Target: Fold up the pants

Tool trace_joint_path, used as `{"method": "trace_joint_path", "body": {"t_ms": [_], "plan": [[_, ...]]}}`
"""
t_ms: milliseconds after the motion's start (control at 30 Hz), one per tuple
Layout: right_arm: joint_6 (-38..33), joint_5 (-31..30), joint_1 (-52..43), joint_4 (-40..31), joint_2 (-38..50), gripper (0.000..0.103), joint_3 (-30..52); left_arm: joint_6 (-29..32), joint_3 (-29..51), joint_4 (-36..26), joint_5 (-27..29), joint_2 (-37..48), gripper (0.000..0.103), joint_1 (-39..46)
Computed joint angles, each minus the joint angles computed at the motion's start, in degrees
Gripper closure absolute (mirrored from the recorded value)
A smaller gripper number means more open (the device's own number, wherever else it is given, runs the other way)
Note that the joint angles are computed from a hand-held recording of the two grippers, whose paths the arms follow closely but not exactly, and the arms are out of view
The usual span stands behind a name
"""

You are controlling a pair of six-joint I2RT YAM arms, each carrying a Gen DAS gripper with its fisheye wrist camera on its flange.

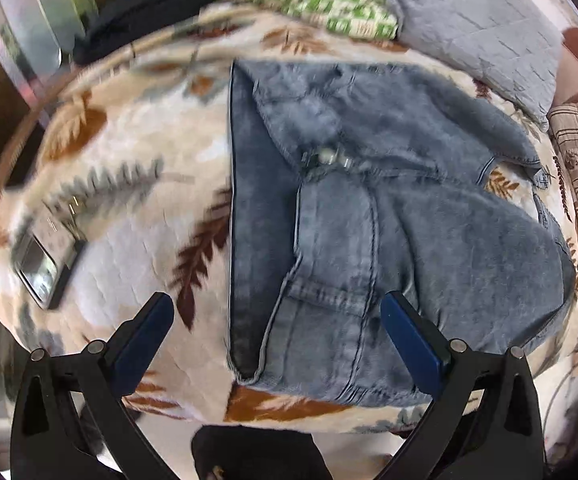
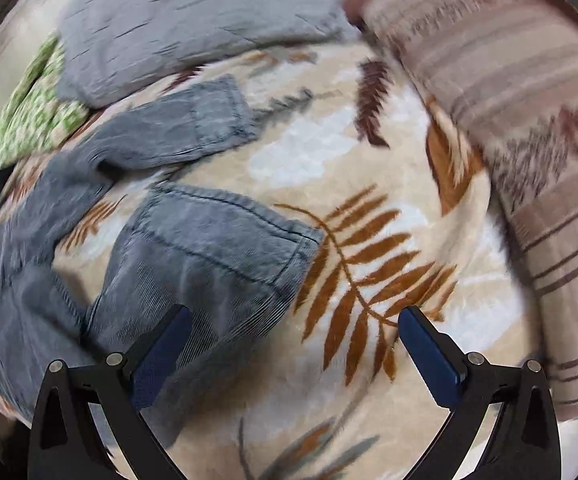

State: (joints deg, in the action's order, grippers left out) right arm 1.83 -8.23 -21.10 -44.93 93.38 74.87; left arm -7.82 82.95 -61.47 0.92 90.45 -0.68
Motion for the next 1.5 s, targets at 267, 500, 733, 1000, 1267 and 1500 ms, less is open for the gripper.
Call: {"method": "trace_joint_path", "body": {"t_ms": [267, 500, 733, 1000, 1267, 1500], "plan": [[6.9, -10.1, -0.8, 4.7, 4.8, 0.035, -0.7, -5.0, -5.5, -0.6, 20.2, 2.3, 0.0, 2.5], [6.0, -20.4, -7.3, 8.6, -4.6, 0.098, -7.1, -8.1, -4.6, -0.6, 20.4, -1.9, 0.063, -0.4], [-2.6, -21.6, -17.5, 3.5, -13.2, 0.098, -17.4, -6.0, -6.4, -1.0, 14.4, -1.7, 0.074, -1.6], [-9.0, -19.8, -24.6, -0.7, -18.8, 0.063, -15.8, 2.1, -5.0, -3.7, 19.4, -5.2, 0.065, 6.0], [-7.4, -14.2, -9.8, 1.4, -2.0, 0.034, -0.1, 0.6, 7.9, -4.6, 17.9, 9.7, 0.035, 4.8], [-6.5, -6.1, -1.3, 3.3, 12.3, 0.034, 8.6, -1.0, 8.0, -2.8, 18.5, 12.9, 0.027, 2.1]]}}
